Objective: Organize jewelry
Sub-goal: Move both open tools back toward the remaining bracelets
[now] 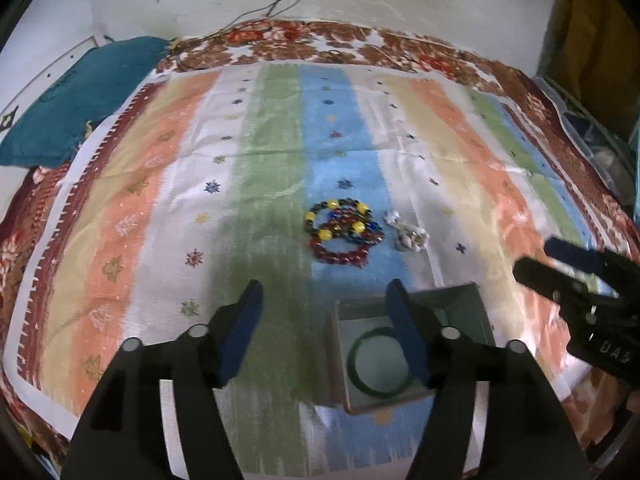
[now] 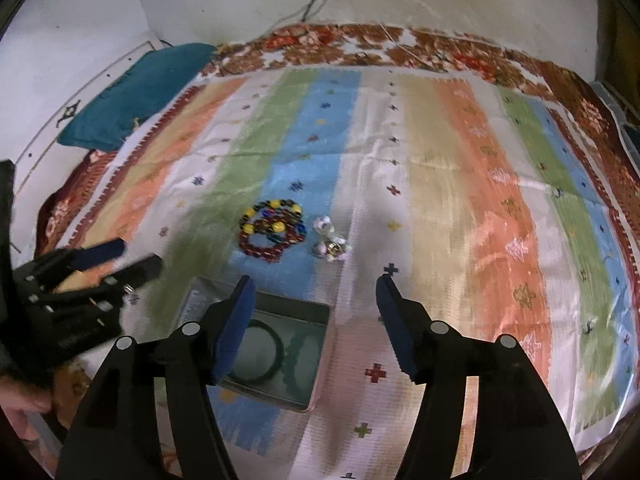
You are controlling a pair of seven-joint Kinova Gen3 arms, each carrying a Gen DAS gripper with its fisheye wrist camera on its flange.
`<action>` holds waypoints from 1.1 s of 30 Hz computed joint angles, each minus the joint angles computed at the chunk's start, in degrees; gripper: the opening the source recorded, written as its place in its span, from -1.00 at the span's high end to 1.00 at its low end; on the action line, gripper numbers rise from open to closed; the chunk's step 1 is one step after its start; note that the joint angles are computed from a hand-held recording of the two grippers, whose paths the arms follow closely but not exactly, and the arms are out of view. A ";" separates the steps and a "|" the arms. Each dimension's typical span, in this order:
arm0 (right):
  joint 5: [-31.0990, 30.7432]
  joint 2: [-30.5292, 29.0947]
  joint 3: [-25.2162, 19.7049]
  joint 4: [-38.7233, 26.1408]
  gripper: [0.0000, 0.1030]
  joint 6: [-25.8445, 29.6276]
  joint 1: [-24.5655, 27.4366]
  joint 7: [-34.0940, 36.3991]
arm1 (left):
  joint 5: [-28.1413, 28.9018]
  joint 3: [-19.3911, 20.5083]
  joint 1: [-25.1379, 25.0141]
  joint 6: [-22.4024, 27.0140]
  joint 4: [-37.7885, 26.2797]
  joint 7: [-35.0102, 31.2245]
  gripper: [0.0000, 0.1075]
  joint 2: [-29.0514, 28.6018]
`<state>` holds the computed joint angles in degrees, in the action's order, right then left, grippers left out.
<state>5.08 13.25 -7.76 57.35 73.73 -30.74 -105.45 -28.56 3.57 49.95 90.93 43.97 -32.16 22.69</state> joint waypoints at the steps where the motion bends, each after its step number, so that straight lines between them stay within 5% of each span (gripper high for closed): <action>1: -0.21 0.30 0.11 -0.30 -0.26 0.42 0.19 -0.10 | 0.70 -0.02 -0.62 -0.67 0.69 0.57 -0.35 -0.41; 13: -2.31 2.90 0.95 -2.90 -0.50 2.06 1.82 -1.17 | 4.12 0.59 -5.41 -2.75 1.11 0.02 -0.57 0.29; 33: -4.37 9.92 2.17 -10.16 -0.51 5.91 2.86 1.20 | 11.34 -0.35 -12.79 -5.65 3.41 -1.55 -0.58 2.09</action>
